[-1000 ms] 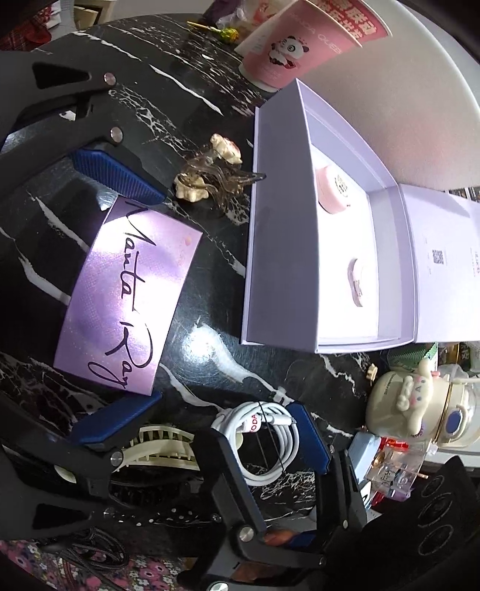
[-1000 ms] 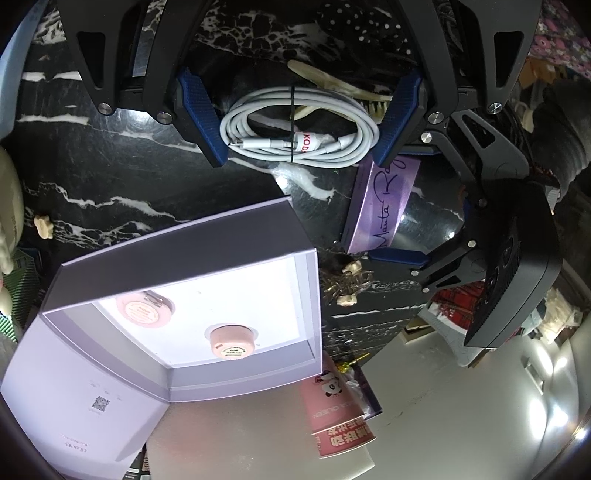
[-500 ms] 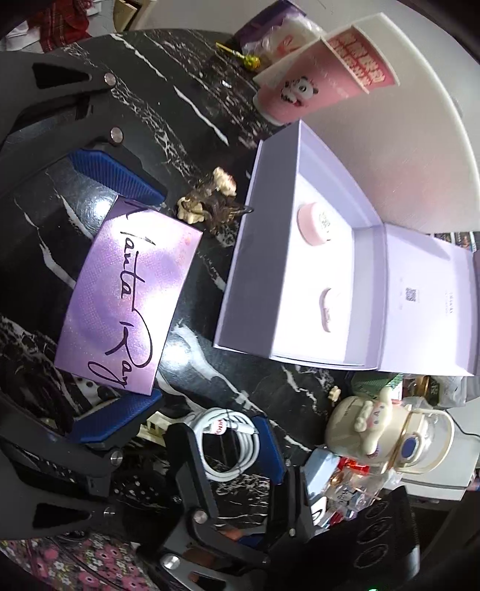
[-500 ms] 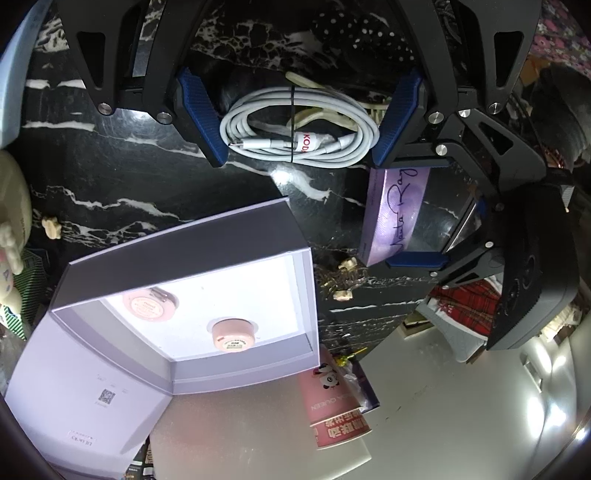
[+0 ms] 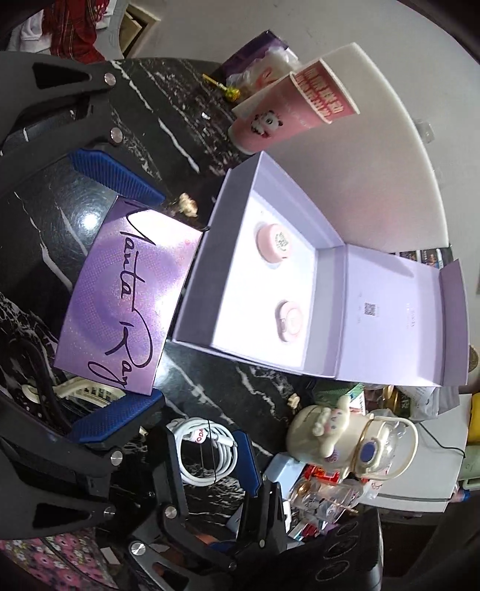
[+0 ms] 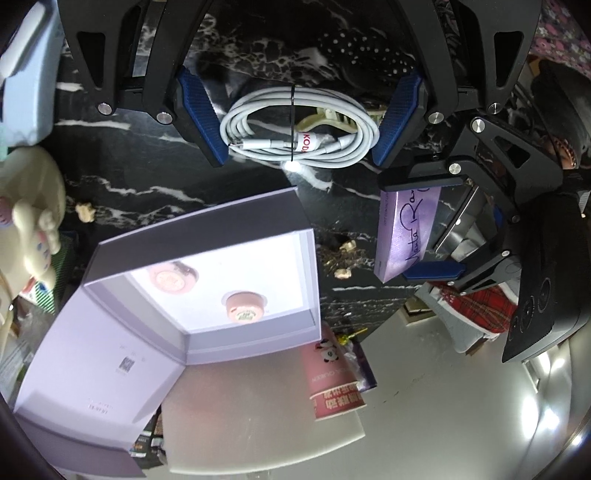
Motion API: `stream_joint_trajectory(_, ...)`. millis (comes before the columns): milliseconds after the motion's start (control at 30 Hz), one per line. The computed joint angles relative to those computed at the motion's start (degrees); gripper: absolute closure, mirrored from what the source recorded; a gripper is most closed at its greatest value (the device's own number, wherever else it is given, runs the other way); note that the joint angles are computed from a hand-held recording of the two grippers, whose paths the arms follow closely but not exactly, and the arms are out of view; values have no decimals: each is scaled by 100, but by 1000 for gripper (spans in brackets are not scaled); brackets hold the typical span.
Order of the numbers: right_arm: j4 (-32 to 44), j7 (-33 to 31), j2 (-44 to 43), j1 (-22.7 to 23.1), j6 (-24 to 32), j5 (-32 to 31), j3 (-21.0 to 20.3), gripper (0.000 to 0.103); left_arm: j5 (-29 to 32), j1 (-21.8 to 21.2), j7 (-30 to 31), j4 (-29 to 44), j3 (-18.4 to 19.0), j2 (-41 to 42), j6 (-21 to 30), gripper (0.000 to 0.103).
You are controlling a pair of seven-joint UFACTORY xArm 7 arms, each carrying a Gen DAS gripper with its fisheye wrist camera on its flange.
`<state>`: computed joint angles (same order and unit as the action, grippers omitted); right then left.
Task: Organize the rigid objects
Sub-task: 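Carry the card and cable over the lavender box with both grippers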
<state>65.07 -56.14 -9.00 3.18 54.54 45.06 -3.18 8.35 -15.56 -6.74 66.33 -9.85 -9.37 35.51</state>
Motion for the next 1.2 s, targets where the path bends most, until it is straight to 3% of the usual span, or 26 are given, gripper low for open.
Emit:
stream_joint_trajectory(400,439,-92,94,-55,-216,142,-41,22,526,44,-522,757,-19,426,-38,2)
stream_joint_trajectory(933,1786,193,1032,-395,-334,165,158,22,252,-150,-2,2160,183,1517,-96,2)
stream_joint_trajectory(1200,2650,437,1739,-668,-355,17,416,22,161,-248,133,3128,355,2286,270,2)
